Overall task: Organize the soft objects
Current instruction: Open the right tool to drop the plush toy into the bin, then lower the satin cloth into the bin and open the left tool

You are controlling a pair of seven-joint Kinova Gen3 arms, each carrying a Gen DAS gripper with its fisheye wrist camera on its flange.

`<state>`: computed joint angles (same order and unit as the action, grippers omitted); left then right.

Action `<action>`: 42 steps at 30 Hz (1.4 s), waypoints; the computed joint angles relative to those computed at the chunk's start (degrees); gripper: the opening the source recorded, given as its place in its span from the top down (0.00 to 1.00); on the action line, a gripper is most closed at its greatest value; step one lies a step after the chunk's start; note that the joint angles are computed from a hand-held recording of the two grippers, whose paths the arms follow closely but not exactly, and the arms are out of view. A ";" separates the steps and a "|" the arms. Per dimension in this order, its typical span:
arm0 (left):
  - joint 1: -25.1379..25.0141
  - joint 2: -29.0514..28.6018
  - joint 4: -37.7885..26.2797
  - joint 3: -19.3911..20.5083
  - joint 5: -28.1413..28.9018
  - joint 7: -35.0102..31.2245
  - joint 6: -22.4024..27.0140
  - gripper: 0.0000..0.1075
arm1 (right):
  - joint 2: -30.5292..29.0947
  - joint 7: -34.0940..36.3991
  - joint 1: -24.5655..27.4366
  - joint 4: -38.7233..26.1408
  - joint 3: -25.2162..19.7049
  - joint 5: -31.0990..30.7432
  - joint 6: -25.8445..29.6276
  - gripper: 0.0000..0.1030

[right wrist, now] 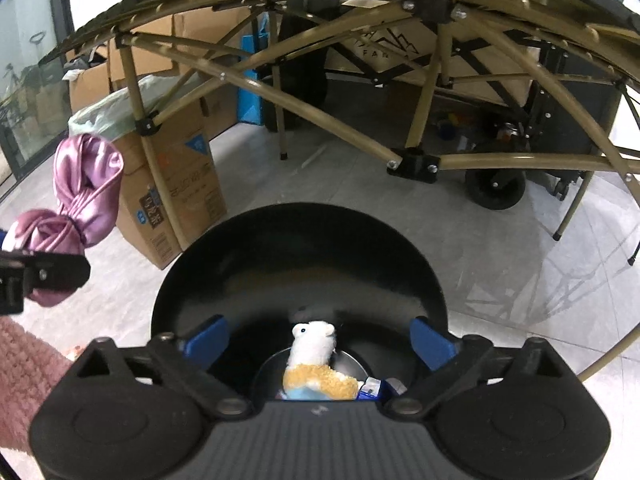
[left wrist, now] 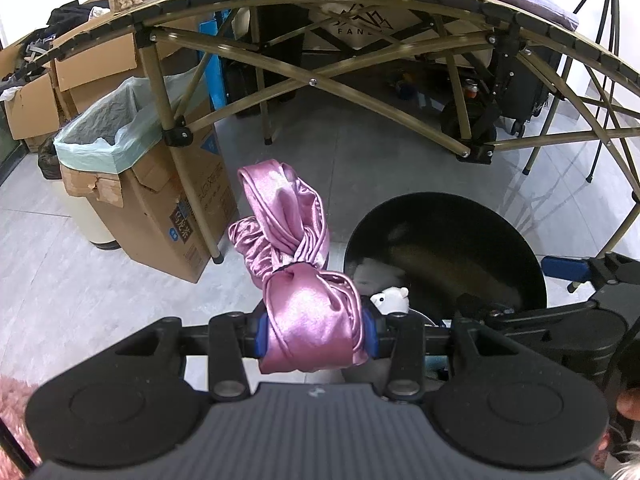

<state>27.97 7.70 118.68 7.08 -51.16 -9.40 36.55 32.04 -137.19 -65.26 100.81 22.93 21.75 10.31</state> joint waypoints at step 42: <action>5.08 11.89 -11.44 -5.62 9.34 -15.21 -7.68 0.60 | -9.91 -29.63 6.07 -0.65 -7.45 21.97 26.55 0.00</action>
